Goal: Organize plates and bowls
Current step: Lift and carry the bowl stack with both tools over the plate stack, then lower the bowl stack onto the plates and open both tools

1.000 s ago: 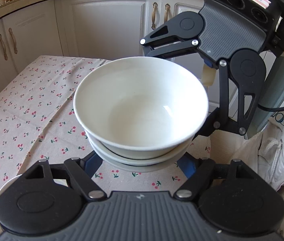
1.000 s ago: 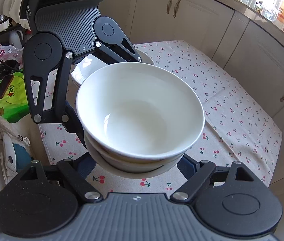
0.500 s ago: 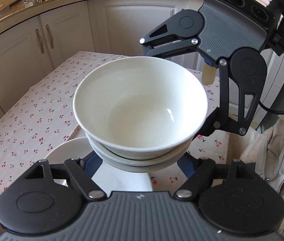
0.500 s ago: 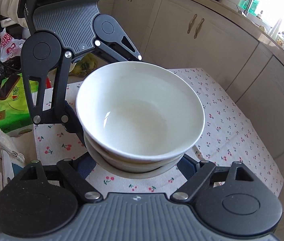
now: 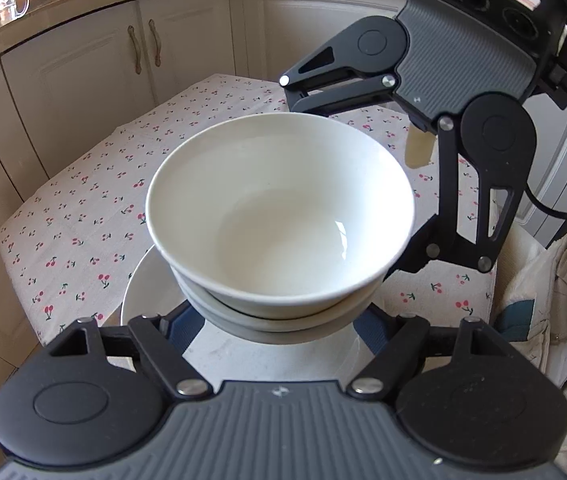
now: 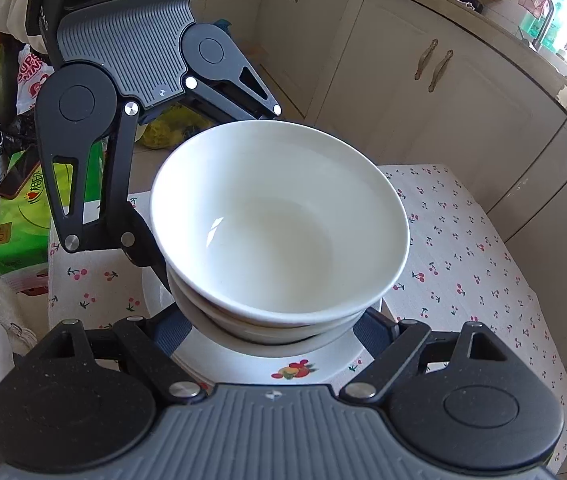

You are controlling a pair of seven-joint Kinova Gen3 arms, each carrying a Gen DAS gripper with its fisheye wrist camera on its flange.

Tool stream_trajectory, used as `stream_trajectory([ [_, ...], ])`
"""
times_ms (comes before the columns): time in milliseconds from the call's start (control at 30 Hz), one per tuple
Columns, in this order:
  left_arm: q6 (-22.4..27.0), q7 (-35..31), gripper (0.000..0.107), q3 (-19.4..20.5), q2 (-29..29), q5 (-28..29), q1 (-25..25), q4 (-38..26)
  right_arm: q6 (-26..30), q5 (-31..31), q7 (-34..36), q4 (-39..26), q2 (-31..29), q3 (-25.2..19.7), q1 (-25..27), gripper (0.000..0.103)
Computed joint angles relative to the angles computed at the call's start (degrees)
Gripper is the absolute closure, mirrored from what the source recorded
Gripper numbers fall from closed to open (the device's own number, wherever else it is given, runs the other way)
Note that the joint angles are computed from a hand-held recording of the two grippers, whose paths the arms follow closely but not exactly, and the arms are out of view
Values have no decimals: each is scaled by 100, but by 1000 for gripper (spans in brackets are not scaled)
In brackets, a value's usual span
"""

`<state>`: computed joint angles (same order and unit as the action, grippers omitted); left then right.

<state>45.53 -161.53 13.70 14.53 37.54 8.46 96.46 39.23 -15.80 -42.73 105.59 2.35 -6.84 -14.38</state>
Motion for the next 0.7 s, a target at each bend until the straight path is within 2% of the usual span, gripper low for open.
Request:
stream_trajectory([
  [233,-2,46,27,-43,139,-25,-72,-8,36,117,-143,-237,380,-74,-47,13],
  [700,55,12,27,-7,198,23,-186,-10,96,8,-103,-367,586,-143,100,13],
])
